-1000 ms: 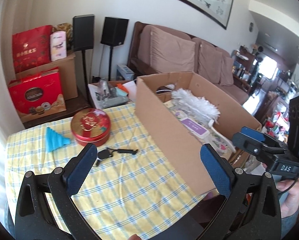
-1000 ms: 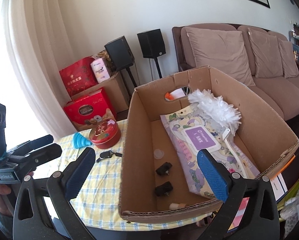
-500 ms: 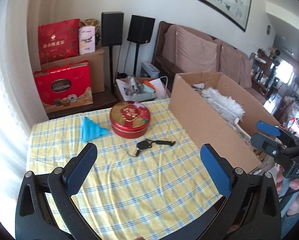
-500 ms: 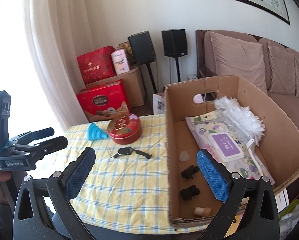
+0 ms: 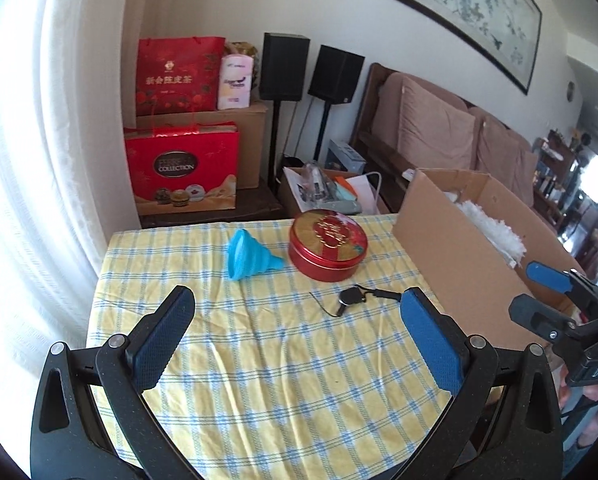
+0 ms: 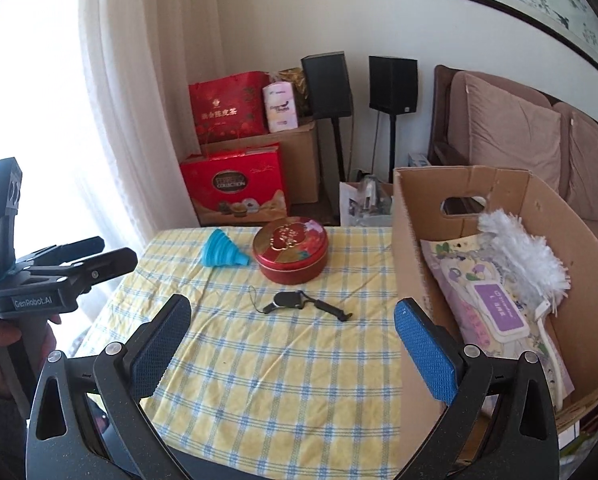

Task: Organize objects
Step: 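Withdraw both grippers from the box back over the table, then lower the left gripper onto the blue silicone funnel rim and grasp it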

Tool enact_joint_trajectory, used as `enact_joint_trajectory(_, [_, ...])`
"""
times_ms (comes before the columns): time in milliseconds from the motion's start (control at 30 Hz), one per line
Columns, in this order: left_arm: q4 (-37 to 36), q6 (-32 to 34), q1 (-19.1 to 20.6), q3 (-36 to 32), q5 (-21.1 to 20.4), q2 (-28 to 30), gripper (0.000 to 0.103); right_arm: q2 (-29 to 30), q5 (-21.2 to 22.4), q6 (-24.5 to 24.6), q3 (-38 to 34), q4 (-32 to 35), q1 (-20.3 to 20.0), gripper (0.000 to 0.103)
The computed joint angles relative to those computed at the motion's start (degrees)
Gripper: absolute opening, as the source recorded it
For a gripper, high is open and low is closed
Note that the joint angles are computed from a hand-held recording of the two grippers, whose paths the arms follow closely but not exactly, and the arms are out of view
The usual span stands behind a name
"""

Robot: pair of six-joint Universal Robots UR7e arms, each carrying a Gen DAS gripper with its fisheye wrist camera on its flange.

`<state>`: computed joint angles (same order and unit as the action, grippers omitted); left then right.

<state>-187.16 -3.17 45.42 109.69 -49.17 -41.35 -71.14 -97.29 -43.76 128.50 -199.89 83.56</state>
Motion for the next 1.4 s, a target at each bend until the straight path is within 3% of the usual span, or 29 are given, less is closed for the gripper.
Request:
enact_joint_trajectory(233, [-2.07, 1.37, 1.53, 0.65, 2.01, -0.12, 0.103, 3.07, 0.65, -0.14, -1.72, 0.15, 0.86, 0.103])
enact_joint_trajectory(433, [-2.03, 0.30, 4.46, -0.13, -0.28, 0.19, 0.103, 6.60, 0.64, -0.62, -3.75, 1.45, 0.53, 0.102])
enact_joint_trajectory(533, [-2.03, 0.73, 6.44, -1.03, -3.64, 0.65, 0.103, 8.04, 1.62, -0.83, -4.62, 2.41, -0.18, 0.102])
enact_joint_trajectory(767, [1.42, 1.08, 10.31, -6.82, -7.56, 3.70, 0.103, 12.46, 0.93, -0.66, -8.21, 3.67, -1.30, 0.102])
enact_joint_trajectory(1067, [3.08, 8.23, 12.64, -16.77, -6.40, 11.36, 0.100, 17.94, -2.31, -0.16, -14.94, 6.28, -2.60, 0.101])
enact_joint_trajectory(1367, [7.86, 13.27, 13.74, -25.17, -6.48, 16.57, 0.077, 20.93, -3.55, -0.46, -19.04, 7.59, -3.33, 0.100])
enact_joint_trajectory(1400, [8.68, 13.14, 13.88, -25.84, -6.60, 16.88, 0.071, 21.03, -3.54, -0.44, -19.24, 7.70, -3.44, 0.100])
